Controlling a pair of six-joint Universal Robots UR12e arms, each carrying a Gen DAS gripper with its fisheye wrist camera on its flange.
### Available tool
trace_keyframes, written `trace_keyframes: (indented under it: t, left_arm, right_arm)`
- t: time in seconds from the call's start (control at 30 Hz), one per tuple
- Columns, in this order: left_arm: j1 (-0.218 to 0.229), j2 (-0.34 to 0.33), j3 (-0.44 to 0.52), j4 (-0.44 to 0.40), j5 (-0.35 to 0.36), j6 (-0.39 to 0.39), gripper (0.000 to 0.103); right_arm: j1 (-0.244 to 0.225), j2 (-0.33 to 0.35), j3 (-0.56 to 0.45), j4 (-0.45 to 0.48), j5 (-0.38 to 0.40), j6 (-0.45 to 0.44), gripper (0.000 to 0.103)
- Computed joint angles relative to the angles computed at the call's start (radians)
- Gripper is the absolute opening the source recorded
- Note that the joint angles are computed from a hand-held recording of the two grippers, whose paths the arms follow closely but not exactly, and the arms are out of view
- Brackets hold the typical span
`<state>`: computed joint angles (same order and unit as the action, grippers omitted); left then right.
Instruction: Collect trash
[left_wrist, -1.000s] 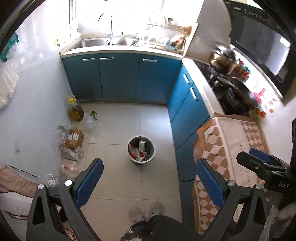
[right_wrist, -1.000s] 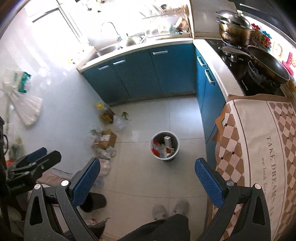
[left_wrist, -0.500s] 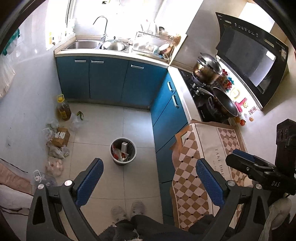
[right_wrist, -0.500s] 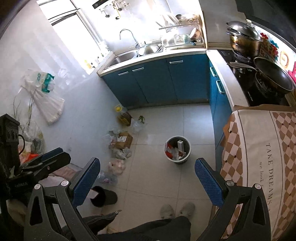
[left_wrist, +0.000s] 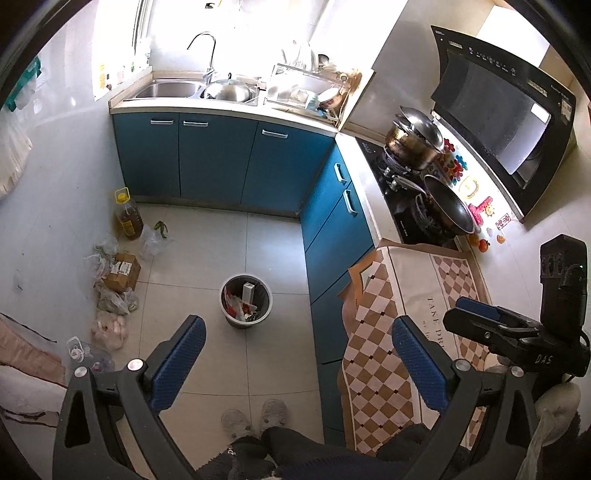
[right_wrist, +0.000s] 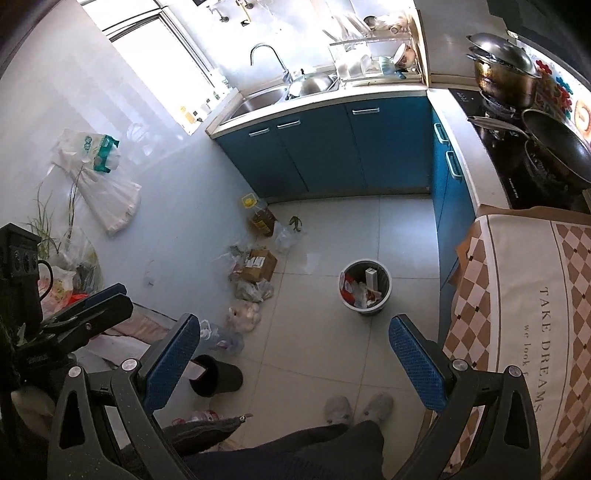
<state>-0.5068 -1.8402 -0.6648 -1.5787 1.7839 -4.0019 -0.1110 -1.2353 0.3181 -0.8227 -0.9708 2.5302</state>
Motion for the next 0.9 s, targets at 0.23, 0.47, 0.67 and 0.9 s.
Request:
trace_keyframes:
  t: [0.23,0.47,0.67,0.9]
  left_arm:
    - [0.004,-0.001,0.004,0.001,-0.007,0.004,0.103]
    - [0.003,-0.002,0.008,-0.004,-0.007,0.002,0.103]
    - [0.003,-0.002,0.009,-0.007,-0.011,0.000,0.103]
    - [-0.008,0.001,0.004,-0.012,-0.004,-0.015,0.103]
  right_arm:
    - [-0.006,0.027,-0.046,0.052,0.009,-0.025,0.103]
    - [-0.012,0.045,-0.081,0.087,0.011,-0.044,0.103]
    - [-0.014,0.060,-0.113,0.119,0.010,-0.062,0.103]
    - [-0.016,0.080,-0.152,0.155,0.008,-0.082,0.103]
